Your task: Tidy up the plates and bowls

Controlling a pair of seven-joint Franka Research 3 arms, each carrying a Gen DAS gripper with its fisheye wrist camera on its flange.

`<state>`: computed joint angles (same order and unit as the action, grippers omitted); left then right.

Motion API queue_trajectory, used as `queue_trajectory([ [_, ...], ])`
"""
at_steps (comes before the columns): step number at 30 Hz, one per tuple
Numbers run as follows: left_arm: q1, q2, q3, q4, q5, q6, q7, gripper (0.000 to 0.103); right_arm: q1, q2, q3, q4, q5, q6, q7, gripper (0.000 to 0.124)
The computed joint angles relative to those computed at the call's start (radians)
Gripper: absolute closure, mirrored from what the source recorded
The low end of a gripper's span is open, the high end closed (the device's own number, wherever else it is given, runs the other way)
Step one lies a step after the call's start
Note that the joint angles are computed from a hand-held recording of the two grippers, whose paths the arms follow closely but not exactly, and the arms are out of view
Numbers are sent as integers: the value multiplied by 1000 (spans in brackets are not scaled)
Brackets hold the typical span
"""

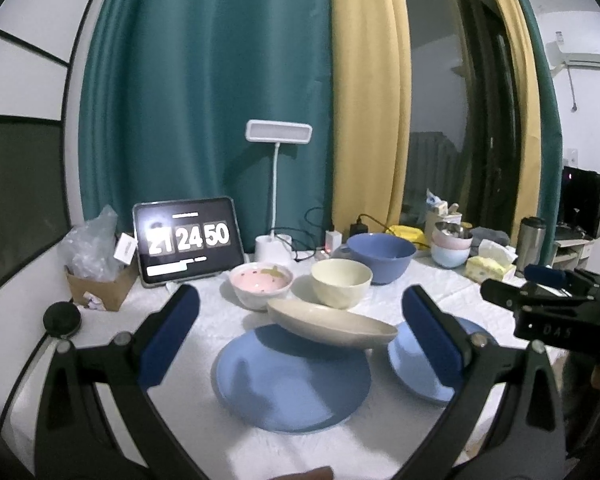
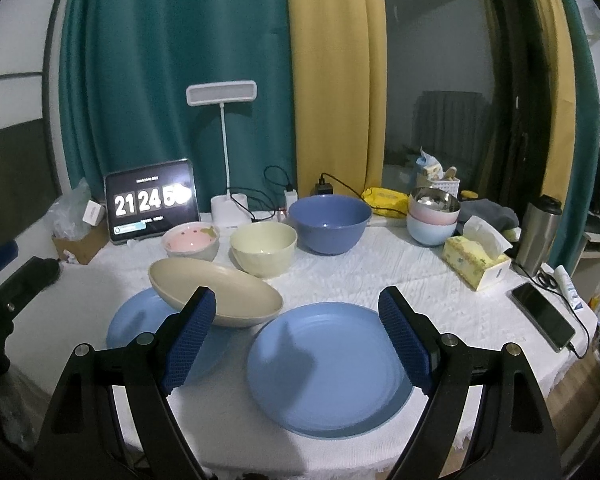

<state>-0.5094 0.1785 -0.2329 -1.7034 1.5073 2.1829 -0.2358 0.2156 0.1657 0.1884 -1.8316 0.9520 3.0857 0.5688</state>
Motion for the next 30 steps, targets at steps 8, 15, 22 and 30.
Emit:
queue_trajectory([
  [8, 16, 47, 24, 55, -40, 42, 54, 1, 17, 74, -43, 62, -182, -40, 180, 38],
  [15, 24, 108, 57, 122, -113, 83, 125, 1, 23, 149, -73, 140, -347, -94, 349, 38],
  [22, 25, 178, 96, 199, -202, 117, 206, 1, 23, 243, -90, 259, -474, -174, 478, 38],
  [30, 26, 247, 137, 275, -300, 144, 286, 1, 25, 374, -98, 448, -565, -301, 570, 38],
])
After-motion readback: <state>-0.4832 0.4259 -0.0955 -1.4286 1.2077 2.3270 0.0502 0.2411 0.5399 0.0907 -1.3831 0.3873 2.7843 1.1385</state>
